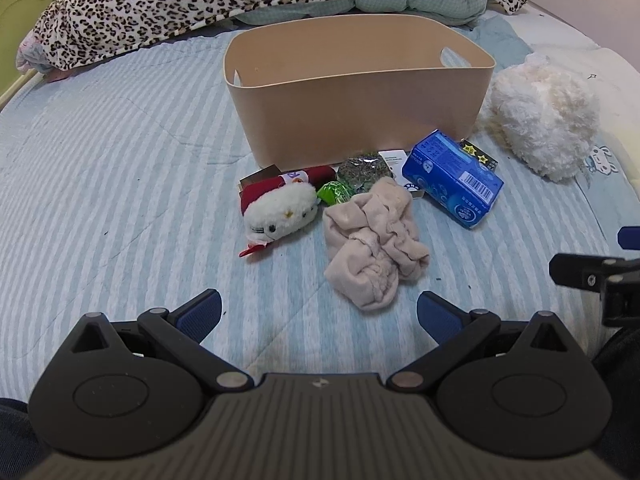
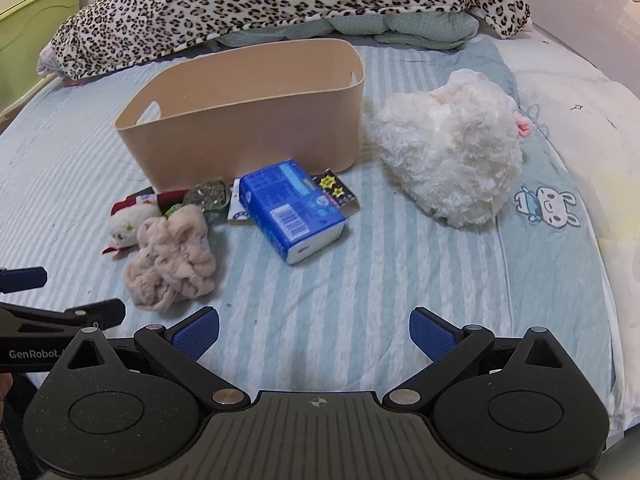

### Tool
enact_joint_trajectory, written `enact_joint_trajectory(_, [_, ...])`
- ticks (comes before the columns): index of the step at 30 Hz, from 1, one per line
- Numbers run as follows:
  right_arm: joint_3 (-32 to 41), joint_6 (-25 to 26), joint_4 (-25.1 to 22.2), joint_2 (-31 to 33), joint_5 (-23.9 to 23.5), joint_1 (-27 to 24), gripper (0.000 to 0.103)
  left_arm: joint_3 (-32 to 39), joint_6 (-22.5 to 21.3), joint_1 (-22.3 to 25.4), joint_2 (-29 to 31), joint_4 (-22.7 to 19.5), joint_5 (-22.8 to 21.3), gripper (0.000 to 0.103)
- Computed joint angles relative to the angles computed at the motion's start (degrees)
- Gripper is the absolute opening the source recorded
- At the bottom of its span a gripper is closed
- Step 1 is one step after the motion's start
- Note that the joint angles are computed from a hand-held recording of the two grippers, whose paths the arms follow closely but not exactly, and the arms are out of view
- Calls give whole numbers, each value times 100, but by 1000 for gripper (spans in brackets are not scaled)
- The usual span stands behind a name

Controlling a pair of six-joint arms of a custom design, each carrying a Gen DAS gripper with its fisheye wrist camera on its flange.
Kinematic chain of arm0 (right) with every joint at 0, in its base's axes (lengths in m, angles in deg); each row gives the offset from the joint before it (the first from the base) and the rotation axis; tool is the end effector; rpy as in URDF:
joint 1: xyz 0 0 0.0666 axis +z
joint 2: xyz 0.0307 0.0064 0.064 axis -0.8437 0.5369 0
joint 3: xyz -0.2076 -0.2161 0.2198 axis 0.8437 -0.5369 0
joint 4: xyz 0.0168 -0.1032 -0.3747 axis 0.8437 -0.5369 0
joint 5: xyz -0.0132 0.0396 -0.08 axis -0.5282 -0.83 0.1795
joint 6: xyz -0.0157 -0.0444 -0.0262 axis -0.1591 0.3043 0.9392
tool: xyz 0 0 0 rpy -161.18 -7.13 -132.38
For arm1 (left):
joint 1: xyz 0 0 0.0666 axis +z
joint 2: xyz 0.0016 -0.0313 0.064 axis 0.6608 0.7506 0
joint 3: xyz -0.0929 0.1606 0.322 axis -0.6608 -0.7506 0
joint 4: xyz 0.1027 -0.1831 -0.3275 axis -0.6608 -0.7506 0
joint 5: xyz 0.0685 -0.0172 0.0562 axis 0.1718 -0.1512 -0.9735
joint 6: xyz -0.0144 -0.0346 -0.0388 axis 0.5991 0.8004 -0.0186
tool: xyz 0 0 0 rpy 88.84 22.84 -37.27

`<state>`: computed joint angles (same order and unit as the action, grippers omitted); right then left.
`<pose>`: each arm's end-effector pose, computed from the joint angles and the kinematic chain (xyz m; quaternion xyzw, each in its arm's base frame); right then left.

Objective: Organize objects
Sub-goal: 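Move both tools toward the items in front of the basket, then grasp the pink scrunchie with the left tool while the right tool grasps the blue tissue pack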

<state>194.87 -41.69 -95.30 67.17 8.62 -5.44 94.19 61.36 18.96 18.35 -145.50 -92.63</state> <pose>0.3164 0.3801 0.5557 0.0421 0.9565 0.0116 0.2884 0.3553 -0.1421 0.5124 0.1066 0.9497 -0.0152 0.2942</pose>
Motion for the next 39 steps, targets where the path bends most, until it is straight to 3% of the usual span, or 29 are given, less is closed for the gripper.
enact_joint_trajectory(12, [274,709,369,349,-287,-472,101,-42,-96,95,471,443,347,103])
enact_joint_trajectory(19, [149,1205,906,492,-731,-824,96,45,36,178,793,688,638,103])
enact_joint_trajectory(25, [119,1588,1256,700,-820,-918,91,55,-65,197,938,914,774,103])
enact_joint_trajectory(31, [-45,1845,1606,844,-720,-931,85,261,-9,341,1249,798,1204,102])
enact_joint_trajectory(33, [-129,1981,1724,850,-559,-916,80,347,51,431,1360,703,1535,90])
enact_joint_trajectory(34, [-150,2054,1775,855,-518,-913,72,387,87,469,1402,649,1703,88])
enact_joint_trajectory(39, [-210,2207,1843,819,-498,-896,60,423,-14,463,1393,600,1941,63])
